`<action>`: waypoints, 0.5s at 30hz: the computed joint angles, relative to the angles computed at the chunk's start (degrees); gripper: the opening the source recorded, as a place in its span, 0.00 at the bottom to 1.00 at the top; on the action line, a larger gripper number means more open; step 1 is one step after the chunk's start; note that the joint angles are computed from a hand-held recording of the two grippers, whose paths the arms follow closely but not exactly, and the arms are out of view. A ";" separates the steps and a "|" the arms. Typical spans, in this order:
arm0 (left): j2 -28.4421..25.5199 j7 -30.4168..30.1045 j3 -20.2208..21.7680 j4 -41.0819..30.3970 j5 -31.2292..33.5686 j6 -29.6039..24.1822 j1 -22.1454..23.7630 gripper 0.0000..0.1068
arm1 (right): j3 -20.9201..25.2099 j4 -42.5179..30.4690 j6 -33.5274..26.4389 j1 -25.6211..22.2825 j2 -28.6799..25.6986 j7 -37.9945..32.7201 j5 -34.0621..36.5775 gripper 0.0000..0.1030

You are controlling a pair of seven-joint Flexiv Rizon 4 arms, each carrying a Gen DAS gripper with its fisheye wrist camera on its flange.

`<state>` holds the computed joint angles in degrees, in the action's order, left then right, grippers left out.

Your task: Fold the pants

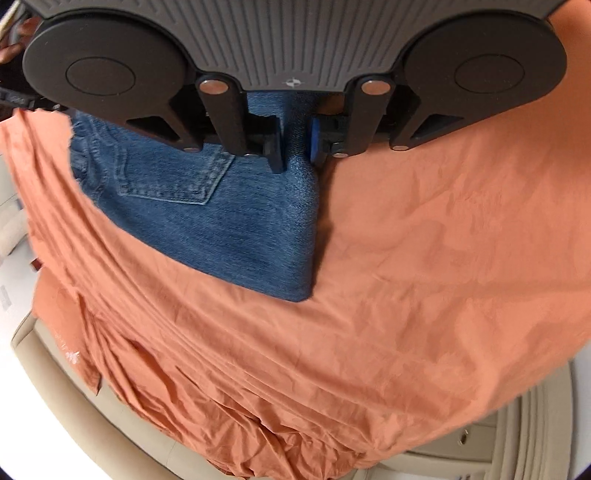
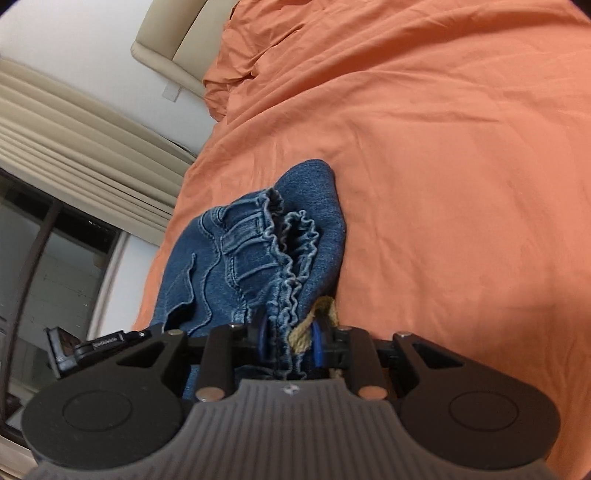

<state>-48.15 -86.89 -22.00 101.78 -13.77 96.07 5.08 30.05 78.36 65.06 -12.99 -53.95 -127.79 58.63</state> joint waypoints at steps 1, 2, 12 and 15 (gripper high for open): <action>1.49 -0.76 2.79 0.38 -0.50 -1.06 -1.97 0.21 | -0.91 0.51 0.57 1.05 0.87 0.75 -1.05 0.22; 2.97 -1.35 4.87 1.03 -0.89 -2.07 -3.36 0.21 | -1.60 1.31 1.17 1.79 1.89 1.33 -2.10 0.25; 16.14 -4.18 23.01 10.08 5.07 -3.96 -18.93 0.21 | 3.41 15.52 22.67 3.55 12.32 -8.44 -10.51 0.30; 16.15 -4.16 25.57 11.54 6.56 -2.59 -22.69 0.21 | 6.72 18.04 30.31 4.88 12.30 -13.19 -13.26 0.30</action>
